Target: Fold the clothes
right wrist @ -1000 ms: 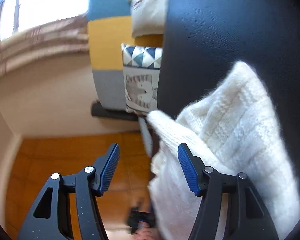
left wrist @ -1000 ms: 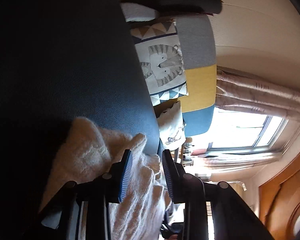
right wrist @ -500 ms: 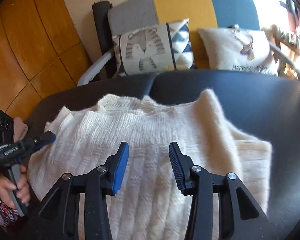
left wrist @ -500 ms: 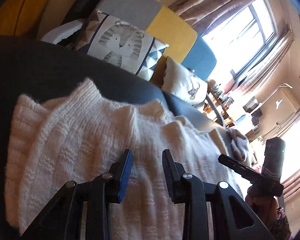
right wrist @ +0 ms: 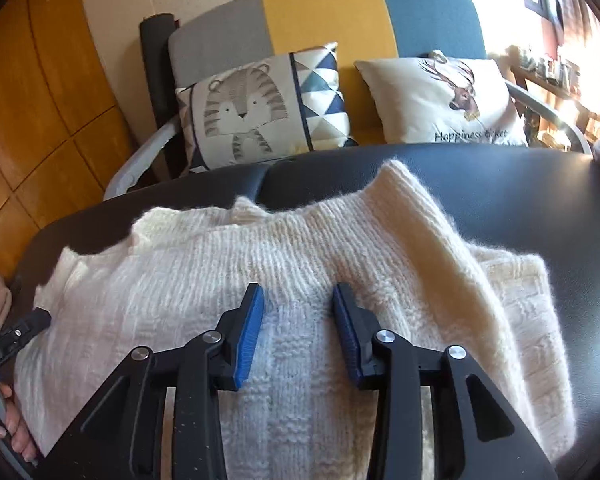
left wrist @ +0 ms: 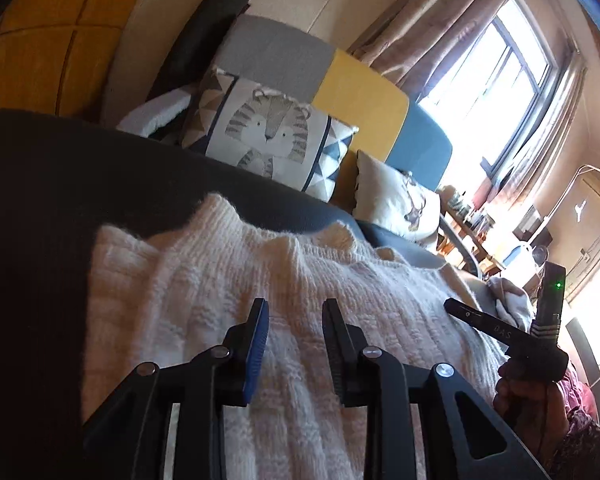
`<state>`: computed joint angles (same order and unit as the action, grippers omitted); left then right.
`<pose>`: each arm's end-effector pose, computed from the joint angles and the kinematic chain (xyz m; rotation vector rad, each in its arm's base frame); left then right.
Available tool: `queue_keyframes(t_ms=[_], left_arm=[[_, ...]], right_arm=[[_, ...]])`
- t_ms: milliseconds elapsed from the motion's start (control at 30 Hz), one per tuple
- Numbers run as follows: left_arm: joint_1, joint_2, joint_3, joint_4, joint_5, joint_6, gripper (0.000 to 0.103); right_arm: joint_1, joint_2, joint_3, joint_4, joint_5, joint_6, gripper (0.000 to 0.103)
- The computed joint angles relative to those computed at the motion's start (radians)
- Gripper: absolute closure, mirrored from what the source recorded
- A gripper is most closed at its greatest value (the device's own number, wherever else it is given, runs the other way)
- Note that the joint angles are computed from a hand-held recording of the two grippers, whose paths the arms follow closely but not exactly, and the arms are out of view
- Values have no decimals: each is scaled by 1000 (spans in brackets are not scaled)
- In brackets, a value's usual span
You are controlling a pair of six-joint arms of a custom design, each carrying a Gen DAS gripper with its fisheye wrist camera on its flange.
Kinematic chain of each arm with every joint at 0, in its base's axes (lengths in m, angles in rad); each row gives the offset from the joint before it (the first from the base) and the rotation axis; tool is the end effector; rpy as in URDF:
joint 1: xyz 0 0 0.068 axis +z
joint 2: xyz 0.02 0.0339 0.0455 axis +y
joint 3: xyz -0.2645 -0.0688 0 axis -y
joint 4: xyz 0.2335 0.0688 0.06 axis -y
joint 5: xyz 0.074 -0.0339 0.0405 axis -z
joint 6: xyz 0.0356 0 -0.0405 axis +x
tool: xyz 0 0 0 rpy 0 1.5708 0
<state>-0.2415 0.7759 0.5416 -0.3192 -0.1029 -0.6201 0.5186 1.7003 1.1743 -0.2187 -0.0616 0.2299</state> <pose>0.1614 -0.0360 0.2454 -0.4644 2.0964 -0.3993 0.3174 0.1837 0.2362 -0.3705 2.3274 0.4451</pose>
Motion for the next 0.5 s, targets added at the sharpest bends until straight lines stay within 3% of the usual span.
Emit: queue_keyframes(t_ms=[67,100,200,333,433,500], left_arm=[[-81,-130,-38,-52,-149,-25,73],[-71,-181,-55,-77,-159,-47,73],[35,-324,-107,-124,-111,-110,73],[344,-446,-193,-124,184,-131,70],[662,-476,-278,-72,555,-122,66],[773,-440,-327,-16,688,-149,65]], right_arm=[[17,-47,-8,-5,-38,-4,61],[35,-52,12,-19,-75,-6,53],[113,-11,140,-114,-153,-27,46],[267,203,490,-380,-30,-79,45],[326,408,770,-599,123,-82,46],[331,473,839,-639,152,-76,64]])
